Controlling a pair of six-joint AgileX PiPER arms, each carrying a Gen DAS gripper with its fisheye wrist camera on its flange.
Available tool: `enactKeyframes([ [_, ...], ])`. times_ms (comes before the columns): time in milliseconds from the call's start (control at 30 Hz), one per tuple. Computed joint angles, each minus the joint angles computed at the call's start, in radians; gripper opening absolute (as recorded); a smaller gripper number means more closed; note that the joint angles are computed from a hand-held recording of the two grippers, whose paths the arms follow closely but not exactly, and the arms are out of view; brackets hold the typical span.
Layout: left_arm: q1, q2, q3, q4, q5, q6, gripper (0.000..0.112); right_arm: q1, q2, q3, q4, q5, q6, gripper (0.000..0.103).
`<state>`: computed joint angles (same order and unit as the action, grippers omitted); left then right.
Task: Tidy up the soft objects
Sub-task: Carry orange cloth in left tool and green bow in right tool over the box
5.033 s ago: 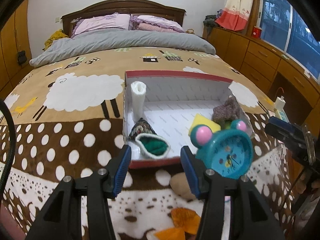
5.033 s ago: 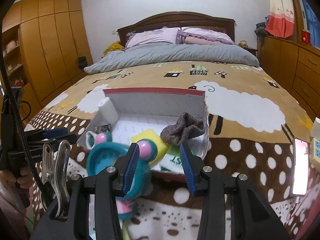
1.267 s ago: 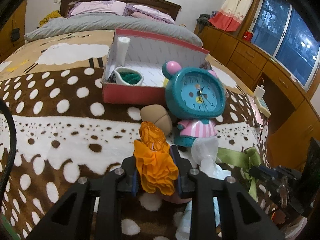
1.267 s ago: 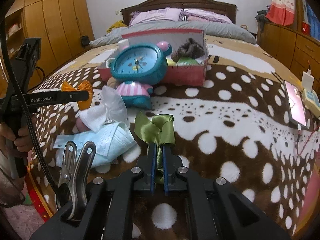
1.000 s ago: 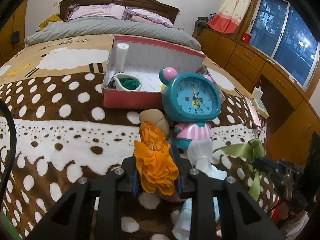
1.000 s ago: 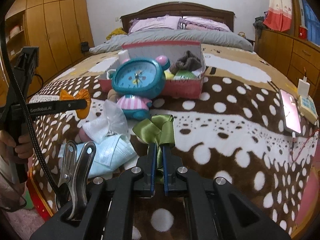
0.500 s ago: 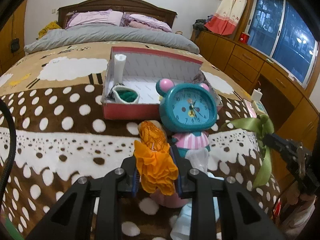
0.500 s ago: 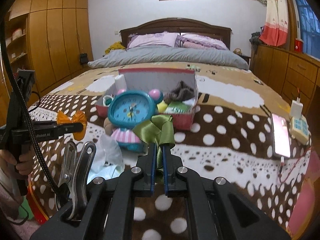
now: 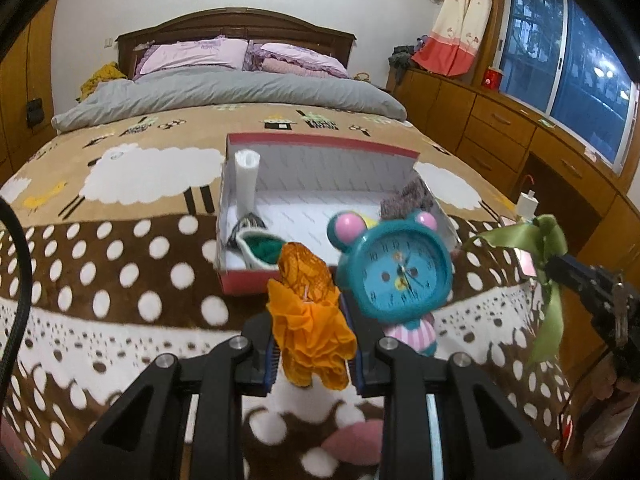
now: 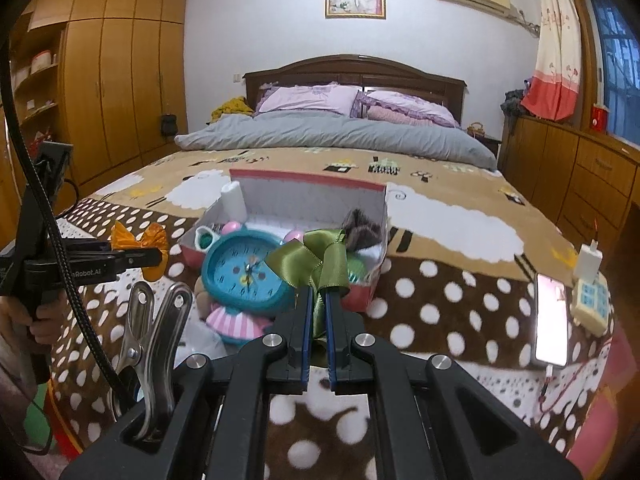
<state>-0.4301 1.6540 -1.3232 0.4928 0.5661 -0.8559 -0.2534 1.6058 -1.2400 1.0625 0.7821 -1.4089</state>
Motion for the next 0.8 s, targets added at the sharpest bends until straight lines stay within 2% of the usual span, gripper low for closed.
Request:
enactKeyframes([
  [433,0.075,0.169,-0.268,-0.128,0.060,0.205,0.028,0.060,0.101,-0.185,-0.075,-0.020,0.113,0.007],
  [800,0.137,0.341,-0.500,-0.279,0.135,0.376,0.028,0.119,0.267,-0.450,-0.212,0.010,0.308,0.007],
])
